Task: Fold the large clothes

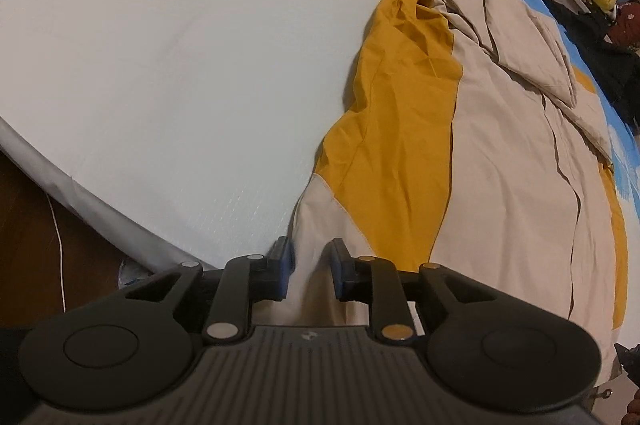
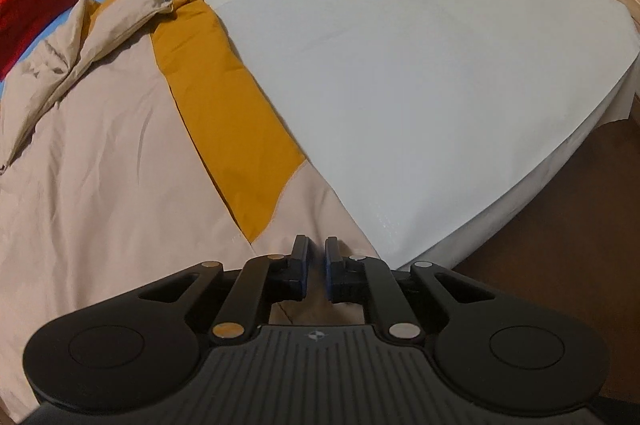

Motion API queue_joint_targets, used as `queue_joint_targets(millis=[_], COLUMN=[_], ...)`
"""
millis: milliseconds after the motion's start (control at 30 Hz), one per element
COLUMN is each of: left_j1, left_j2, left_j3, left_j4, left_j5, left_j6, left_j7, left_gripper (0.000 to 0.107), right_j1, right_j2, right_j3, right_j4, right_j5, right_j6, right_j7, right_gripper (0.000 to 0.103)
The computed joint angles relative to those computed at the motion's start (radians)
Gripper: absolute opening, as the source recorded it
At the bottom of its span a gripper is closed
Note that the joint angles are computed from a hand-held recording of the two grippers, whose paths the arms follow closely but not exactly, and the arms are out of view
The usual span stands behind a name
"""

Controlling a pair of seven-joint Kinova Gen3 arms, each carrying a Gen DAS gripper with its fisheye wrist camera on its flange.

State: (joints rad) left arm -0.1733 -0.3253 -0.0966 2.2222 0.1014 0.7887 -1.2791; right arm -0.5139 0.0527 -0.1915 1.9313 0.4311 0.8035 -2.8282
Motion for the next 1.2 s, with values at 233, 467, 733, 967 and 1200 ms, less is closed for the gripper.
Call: queue_joint_targets(millis=[233, 467, 733, 967, 1200], left_j1=[0.008, 0.045, 0.109, 0.111, 0.091], left_j2=[0.023, -0.045, -0.232, -0.246, -0.167], left_j3=[0.078, 0.060, 0.017, 0.019, -0.052], left_j4=[-0.001, 0.008, -0.044, -0.065, -0.032], left_j5=[-0.075, -0.089, -0.046, -0.027, 0.015], left_j6=[-0.026, -0.057, -0.080, -0.054, -0.023], left_j7=[0.051, 0.036, -0.071, -0.090, -0.113], left_gripper=[0.027, 0.002, 0.001, 0.001, 0.002], right_j1=[-0.019, -0.055, 0.033, 0.113, 0.131], right_j2=[0.015, -0.041, -0.223, -0.248, -0.135], right_j3=[-0.010, -0.031, -0.090, -0.128, -0.095], right_j4=[-0.017, 0.010, 0.025, -0.033, 0.008], right_j5=[-0.002, 0.104, 0.174, 0.122, 0.035], right_j6=[0.011, -0.036, -0.179, -0.122, -0.089], right_j7=[0.083, 0.005, -0.084, 0.014, 0.000], right_gripper=[0.002, 0.000, 0.000, 0.001, 0.043])
